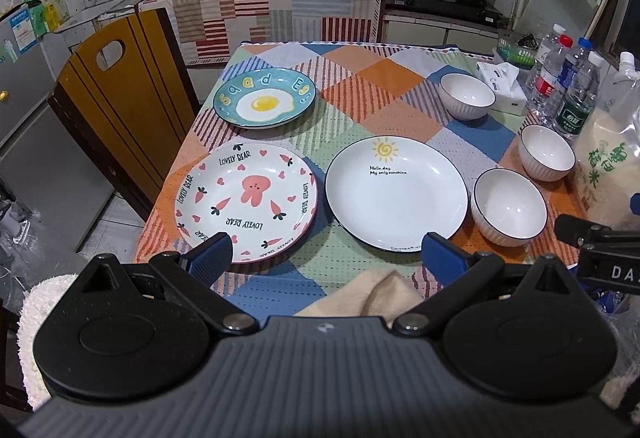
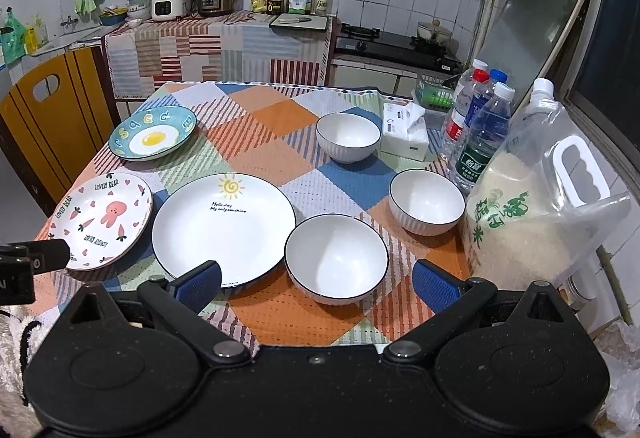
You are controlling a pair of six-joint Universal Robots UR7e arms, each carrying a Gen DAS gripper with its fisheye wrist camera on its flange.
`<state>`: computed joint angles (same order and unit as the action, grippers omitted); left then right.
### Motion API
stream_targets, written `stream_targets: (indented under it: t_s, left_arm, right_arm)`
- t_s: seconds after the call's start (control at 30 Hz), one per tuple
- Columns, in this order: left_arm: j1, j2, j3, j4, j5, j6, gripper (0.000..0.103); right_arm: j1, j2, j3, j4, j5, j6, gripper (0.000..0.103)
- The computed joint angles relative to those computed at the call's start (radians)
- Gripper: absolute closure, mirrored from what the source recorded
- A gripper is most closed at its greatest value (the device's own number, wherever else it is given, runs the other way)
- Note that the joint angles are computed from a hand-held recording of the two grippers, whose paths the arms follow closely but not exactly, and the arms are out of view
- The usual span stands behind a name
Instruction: Organize plates and bowls
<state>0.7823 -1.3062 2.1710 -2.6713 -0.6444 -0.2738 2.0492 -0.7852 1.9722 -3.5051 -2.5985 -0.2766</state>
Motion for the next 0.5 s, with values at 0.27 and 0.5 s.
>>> stream_targets:
  t_s: [0.27,0.5]
  left_arm:
    - [0.007,0.001,-0.002,0.015,-0.009,-0.005,0.004]
    - [0.006,-0.001,0.007,-0.017,-0.016,0.006,0.004]
  right_arm:
    - [-0.002,-0.004,0.001,0.022,0.000,0.017,0.000]
    - [-0.003,-0.005,0.001,0.023,0.001,0.018,0.000]
